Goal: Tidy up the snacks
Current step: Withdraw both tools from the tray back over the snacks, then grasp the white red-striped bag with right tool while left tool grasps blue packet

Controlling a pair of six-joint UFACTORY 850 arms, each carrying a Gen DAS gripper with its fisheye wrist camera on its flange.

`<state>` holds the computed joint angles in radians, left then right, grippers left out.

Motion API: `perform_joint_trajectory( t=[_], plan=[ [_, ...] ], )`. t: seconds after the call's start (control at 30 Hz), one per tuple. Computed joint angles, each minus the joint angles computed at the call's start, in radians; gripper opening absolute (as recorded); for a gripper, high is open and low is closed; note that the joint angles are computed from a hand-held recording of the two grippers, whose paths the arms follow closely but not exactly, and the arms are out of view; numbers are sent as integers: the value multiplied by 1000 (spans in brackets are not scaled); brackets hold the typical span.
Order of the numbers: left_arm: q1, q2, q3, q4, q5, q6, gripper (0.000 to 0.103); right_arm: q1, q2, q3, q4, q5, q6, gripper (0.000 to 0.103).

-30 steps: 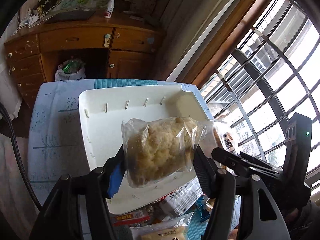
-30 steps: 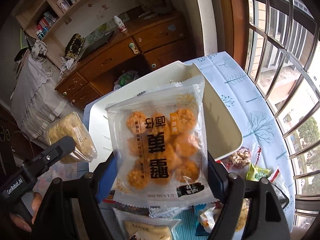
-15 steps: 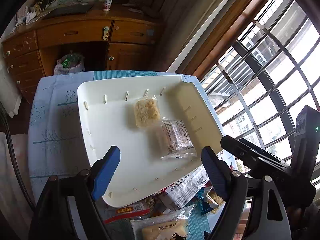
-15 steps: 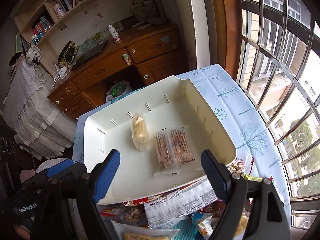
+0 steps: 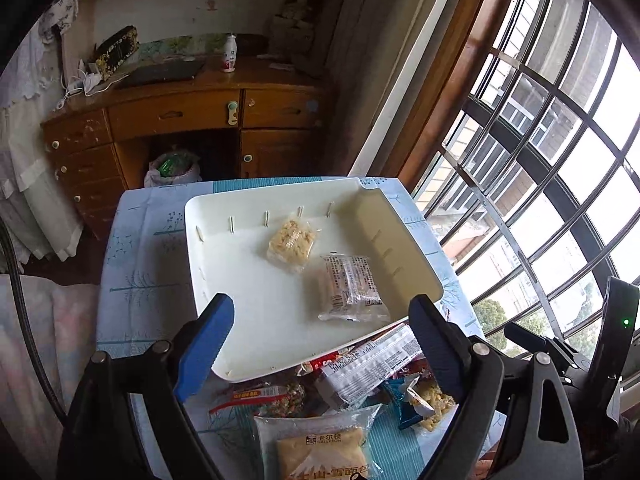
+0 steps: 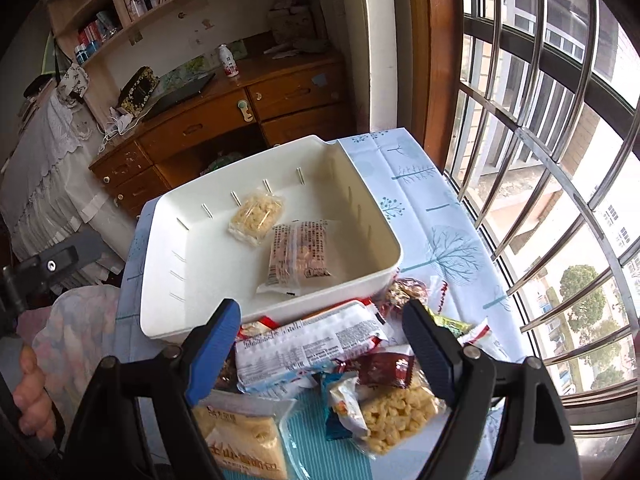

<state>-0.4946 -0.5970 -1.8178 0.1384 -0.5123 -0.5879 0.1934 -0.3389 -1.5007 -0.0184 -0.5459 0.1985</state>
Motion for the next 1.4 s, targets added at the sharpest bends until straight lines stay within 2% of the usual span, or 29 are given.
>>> perform_joint_trajectory(
  t=[0.1,0.27,0.43,0.57,0.67,0.8,1.03,1.17,1.4],
  plan=[
    [-31,21,19,60,-5,-92,88,-22,47,55,8,13,-26,84],
    [-88,32,22,175,-33,-236,88,-66,110,131,110,29,-175,84],
    [-144,46,36,293,-36,-378,88,-110,150,173,208,7,-337,84],
    [-188,37,21,358,-72,-459,88,-153,160,178,275,-28,-437,84],
    [-213,26,9,338,-90,-475,90,-183,158,174,309,-60,-497,84],
    [-237,17,11,282,-75,-487,91,-225,143,161,353,-113,-576,84],
    [-287,-53,-67,279,-186,-560,91,-289,109,140,394,-204,-695,84],
    [-297,-72,-68,263,-163,-604,91,-321,74,114,414,-264,-749,84],
    [-288,-128,-97,167,-173,-615,91,-364,-27,25,414,-378,-763,84]
  ],
)
